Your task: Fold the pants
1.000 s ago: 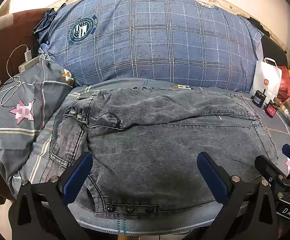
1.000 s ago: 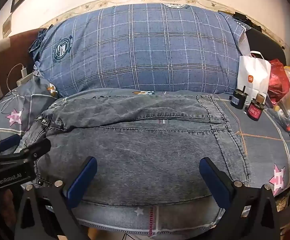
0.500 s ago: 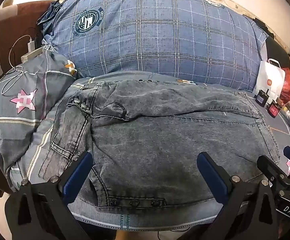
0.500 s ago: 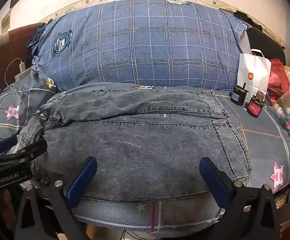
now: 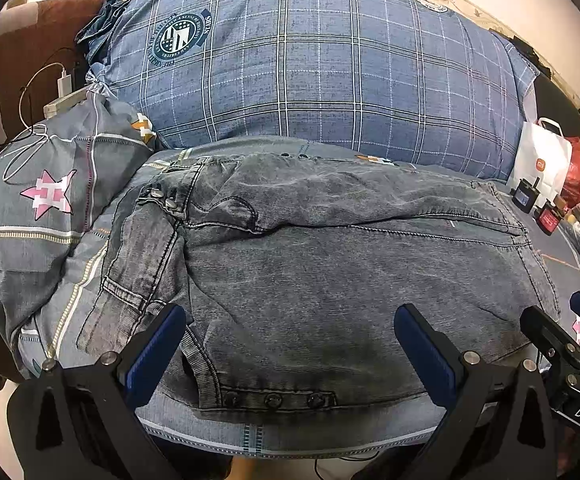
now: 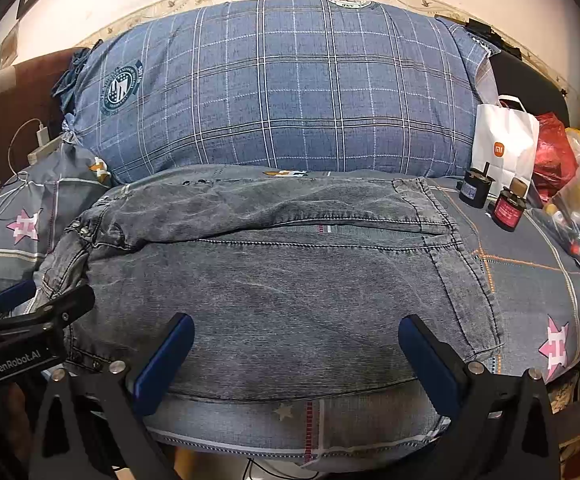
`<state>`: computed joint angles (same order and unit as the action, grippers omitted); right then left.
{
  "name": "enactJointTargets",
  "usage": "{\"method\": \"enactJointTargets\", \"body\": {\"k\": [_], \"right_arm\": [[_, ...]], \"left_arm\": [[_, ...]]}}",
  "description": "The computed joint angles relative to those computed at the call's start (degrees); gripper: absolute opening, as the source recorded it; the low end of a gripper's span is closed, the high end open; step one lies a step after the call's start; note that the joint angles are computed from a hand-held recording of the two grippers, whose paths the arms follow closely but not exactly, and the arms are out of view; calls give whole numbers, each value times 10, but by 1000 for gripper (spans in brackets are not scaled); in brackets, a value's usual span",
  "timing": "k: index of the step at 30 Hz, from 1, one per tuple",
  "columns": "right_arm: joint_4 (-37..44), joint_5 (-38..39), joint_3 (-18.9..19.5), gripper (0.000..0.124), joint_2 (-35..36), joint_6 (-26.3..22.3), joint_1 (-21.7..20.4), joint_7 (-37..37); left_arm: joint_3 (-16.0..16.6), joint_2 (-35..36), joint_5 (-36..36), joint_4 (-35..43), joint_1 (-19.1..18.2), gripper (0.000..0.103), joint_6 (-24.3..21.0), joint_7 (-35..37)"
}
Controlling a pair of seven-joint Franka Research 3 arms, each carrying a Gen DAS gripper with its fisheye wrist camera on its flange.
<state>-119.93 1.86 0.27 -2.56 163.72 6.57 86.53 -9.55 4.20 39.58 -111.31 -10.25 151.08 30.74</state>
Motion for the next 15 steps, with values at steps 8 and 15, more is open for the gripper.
{"method": "enactJointTargets", "body": {"k": [8, 15], "right_arm": [[4, -26, 1, 103, 3, 1, -2, 22], [5, -31, 0, 103, 4, 1, -1, 26]], "left_arm": [[0, 0, 0, -3, 1, 103, 2, -4], [1, 1, 3, -2, 0, 103, 1, -5]]}}
